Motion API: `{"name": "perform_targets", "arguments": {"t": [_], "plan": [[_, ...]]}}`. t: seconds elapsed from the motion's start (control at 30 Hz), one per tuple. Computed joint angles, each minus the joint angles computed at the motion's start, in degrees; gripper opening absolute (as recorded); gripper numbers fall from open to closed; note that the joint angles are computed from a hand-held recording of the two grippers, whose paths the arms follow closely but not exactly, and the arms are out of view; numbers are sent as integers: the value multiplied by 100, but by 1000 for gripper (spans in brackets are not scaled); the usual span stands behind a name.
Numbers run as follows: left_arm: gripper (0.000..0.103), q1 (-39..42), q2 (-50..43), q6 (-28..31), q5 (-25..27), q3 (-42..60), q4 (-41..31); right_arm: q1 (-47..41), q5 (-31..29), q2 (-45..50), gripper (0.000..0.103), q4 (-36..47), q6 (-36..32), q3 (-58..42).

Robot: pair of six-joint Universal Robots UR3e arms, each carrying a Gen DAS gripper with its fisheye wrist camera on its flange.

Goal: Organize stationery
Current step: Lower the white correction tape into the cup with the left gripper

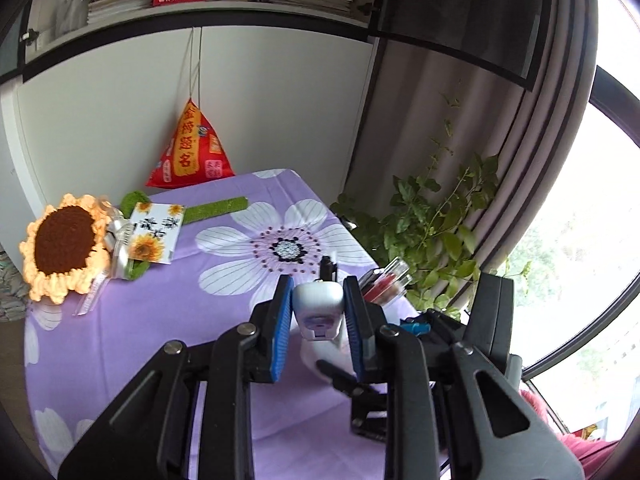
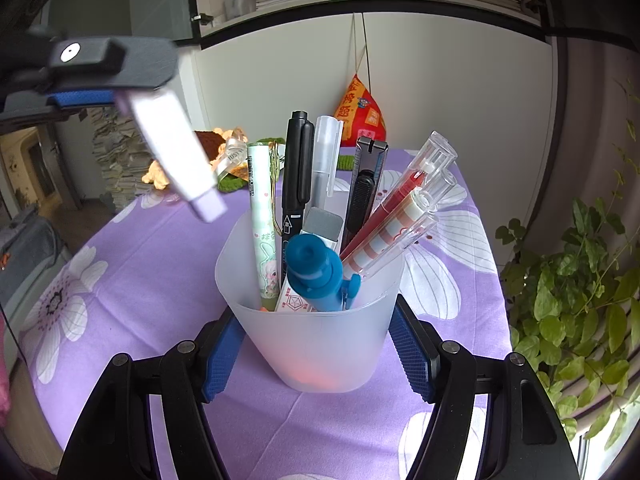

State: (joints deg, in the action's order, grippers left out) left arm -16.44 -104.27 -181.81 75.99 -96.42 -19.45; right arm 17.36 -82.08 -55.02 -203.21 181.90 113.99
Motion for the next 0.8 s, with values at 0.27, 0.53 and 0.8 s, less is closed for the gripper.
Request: {"name": "perform_targets", "arguments": {"t": [0.27,0.53,0.8], "plan": [[23,17,-183,-203,-354,185,16,49,-38,30,71,-11,22,-29],[23,-200,-362,-27,-136,334,-188,55,-51,15,71,15,13,-30],[24,-174,-432,-45,-76,350,-299,0,25,14,72,5,6,-5]]}}
